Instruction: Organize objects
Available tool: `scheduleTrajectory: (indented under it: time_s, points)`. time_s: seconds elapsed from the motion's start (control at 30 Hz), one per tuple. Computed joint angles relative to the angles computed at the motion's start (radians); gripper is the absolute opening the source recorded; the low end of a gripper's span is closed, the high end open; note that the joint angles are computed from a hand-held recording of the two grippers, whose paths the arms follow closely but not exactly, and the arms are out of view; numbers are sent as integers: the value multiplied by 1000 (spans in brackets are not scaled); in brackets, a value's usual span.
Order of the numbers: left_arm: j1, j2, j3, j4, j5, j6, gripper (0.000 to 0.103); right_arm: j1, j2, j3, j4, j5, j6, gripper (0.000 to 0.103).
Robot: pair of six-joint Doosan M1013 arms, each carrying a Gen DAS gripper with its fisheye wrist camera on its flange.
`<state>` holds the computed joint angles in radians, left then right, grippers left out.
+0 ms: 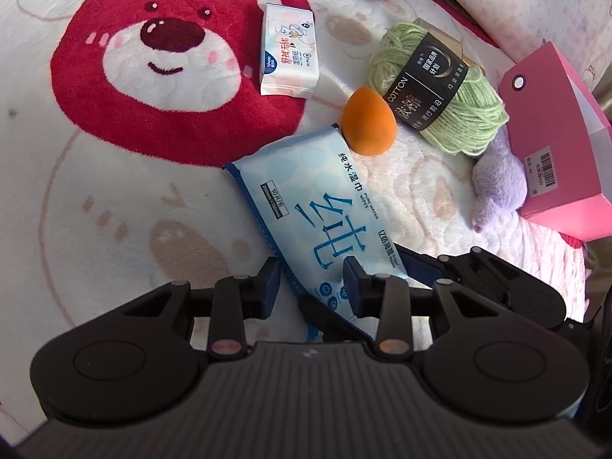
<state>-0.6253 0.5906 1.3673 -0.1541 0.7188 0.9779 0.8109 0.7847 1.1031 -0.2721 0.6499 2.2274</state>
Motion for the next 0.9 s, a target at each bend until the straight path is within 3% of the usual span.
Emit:
scheduleTrajectory:
  time_s: [0.27,0.33,0.47,0.6,0.77,0.9]
  points:
    - [-32,-1,6,132,-26,-72,36,1,3,3,-9,-9,1,73]
    - [-43,8,-2,195,-17,-92,44,0,0,19,-14,-35,-14,74]
    - [-35,-1,9,146,-31,-88,40,2,-9,32,-34,-49,18,70]
    - [-26,-25,39,62,-60,-59,28,-2,-31,54,17,-55,23,66]
    - [-45,-58,78,60,-88,-59,27,-16,-79,110,184,-98,-37,63]
    - [-63,-83,93,57,-96,-46,27,-12,-110,140,209,-94,-84,63]
